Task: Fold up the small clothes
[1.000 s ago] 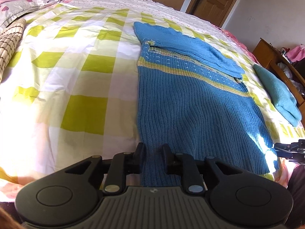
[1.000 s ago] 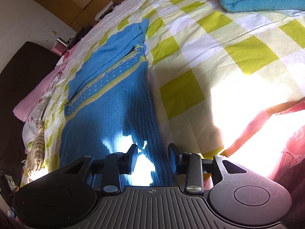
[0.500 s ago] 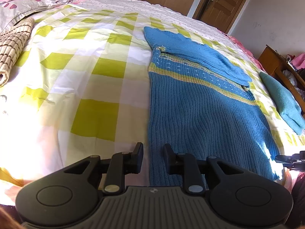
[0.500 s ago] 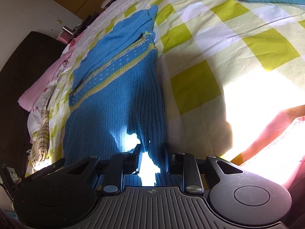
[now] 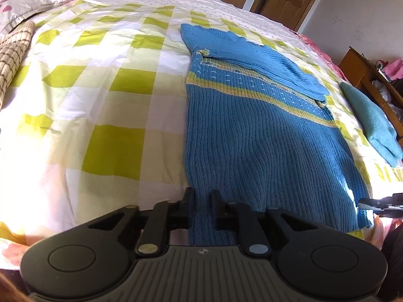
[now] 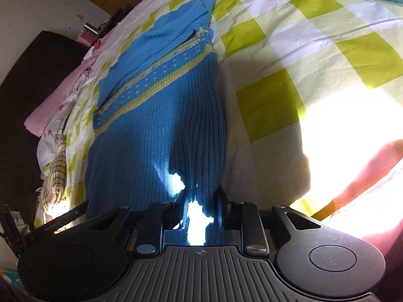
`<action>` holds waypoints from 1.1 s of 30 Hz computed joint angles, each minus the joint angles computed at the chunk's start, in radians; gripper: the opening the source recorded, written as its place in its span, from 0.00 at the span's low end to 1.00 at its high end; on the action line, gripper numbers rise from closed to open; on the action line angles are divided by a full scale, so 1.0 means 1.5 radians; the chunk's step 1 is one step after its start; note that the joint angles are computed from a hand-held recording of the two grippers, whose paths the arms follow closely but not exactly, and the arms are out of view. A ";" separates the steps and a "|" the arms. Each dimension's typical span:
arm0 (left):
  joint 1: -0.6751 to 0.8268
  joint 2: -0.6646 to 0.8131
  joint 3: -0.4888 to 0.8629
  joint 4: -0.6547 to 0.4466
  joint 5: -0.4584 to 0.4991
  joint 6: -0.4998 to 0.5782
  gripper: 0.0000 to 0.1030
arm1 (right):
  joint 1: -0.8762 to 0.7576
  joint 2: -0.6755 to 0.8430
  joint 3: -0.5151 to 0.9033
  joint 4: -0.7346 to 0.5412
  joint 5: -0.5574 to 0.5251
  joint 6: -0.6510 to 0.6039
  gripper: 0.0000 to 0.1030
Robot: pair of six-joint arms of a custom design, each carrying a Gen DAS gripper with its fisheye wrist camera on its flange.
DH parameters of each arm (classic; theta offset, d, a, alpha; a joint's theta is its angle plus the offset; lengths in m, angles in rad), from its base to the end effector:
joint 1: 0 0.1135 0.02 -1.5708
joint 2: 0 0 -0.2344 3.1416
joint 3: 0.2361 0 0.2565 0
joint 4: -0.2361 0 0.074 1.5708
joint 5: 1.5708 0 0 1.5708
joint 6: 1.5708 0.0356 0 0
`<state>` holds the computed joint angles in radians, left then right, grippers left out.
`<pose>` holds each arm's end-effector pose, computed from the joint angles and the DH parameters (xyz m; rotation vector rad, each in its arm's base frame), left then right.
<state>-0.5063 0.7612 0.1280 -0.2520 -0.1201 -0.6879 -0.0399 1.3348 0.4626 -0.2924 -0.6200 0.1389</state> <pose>0.1386 -0.0720 0.0914 -0.2783 2.4690 -0.3750 0.2129 0.0122 0.0944 0.0623 2.6450 0.8715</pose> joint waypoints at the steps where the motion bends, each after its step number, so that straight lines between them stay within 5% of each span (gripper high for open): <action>1: 0.010 -0.019 -0.011 0.003 0.016 -0.008 0.14 | -0.002 0.001 -0.002 0.003 -0.007 0.001 0.14; 8: 0.048 -0.080 -0.027 0.040 0.083 -0.029 0.13 | -0.040 -0.001 -0.009 0.051 -0.123 0.053 0.11; 13: 0.116 -0.013 0.011 0.142 0.150 -0.020 0.13 | -0.053 -0.010 -0.012 0.142 -0.185 0.154 0.11; 24: 0.260 0.356 0.212 0.462 0.252 0.006 0.12 | 0.003 0.152 0.130 0.470 -0.147 0.446 0.10; 33: 0.313 0.653 0.454 0.514 0.261 0.008 0.12 | 0.049 0.405 0.410 0.477 -0.052 0.503 0.10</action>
<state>-0.0367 1.7413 0.8091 0.5194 0.2713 -0.6755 0.0338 1.9425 1.0774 0.4228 -0.6978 0.8937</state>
